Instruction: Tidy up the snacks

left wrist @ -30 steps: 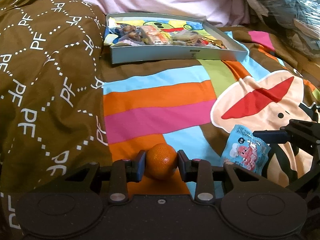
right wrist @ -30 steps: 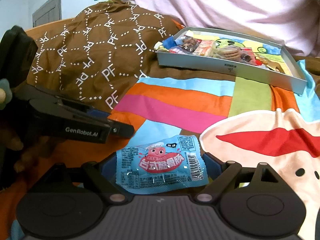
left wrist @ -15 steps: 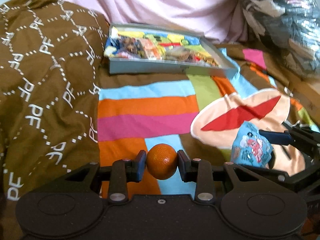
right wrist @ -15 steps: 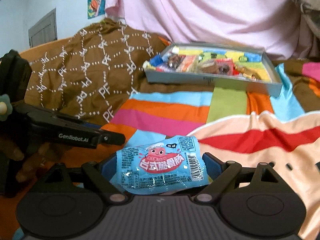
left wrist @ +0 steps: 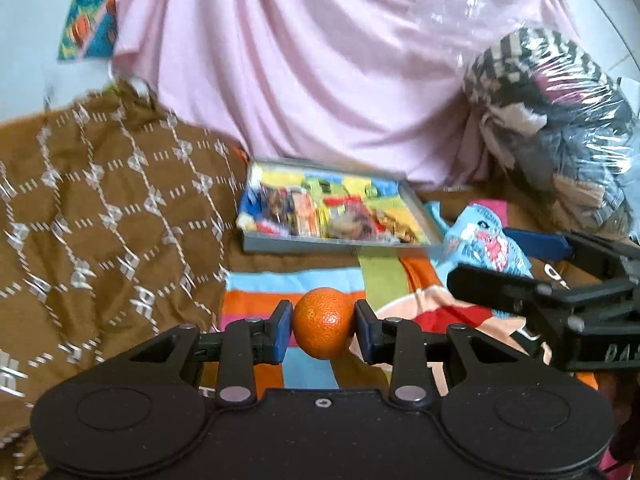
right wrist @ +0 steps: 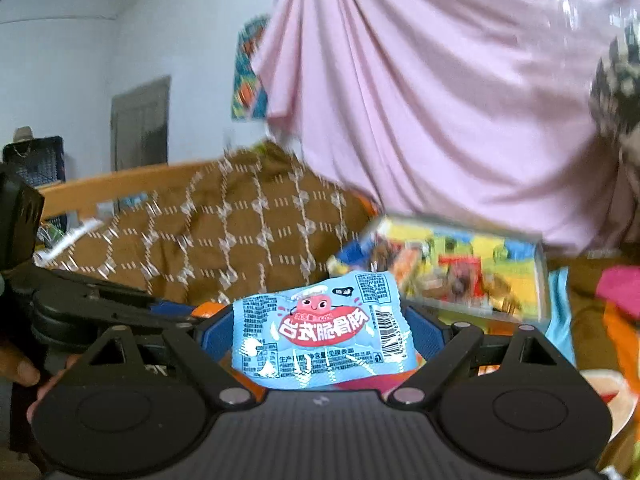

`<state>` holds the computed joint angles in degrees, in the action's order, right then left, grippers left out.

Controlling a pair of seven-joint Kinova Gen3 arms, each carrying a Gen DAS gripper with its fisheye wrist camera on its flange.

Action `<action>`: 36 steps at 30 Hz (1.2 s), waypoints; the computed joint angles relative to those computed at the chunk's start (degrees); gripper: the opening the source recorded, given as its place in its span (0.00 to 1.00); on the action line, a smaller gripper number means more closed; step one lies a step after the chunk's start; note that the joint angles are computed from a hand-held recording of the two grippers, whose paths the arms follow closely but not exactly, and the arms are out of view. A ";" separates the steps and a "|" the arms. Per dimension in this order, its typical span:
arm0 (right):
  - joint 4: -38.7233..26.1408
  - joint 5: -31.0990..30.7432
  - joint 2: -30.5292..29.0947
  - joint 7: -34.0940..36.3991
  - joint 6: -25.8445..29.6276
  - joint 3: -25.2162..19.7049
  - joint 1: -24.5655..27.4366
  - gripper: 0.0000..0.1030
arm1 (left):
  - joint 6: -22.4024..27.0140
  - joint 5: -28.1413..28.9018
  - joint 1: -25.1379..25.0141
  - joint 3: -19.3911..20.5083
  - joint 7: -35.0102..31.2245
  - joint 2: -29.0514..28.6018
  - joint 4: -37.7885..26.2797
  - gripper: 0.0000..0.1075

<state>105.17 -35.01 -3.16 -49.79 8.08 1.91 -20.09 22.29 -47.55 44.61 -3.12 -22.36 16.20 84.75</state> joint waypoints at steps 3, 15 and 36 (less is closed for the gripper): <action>-1.45 -1.33 -2.02 0.05 2.75 1.18 -0.62 0.88 | 5.75 -6.51 1.02 2.83 5.99 -1.86 -1.13 0.33; -9.43 17.68 -8.61 -22.24 9.86 -6.81 7.30 0.89 | 31.15 -10.16 8.92 6.96 8.85 -0.86 -21.65 0.33; -21.18 17.69 -4.25 -21.69 18.79 3.28 2.32 0.89 | 34.54 -3.02 10.23 1.75 -1.15 8.67 -41.50 0.29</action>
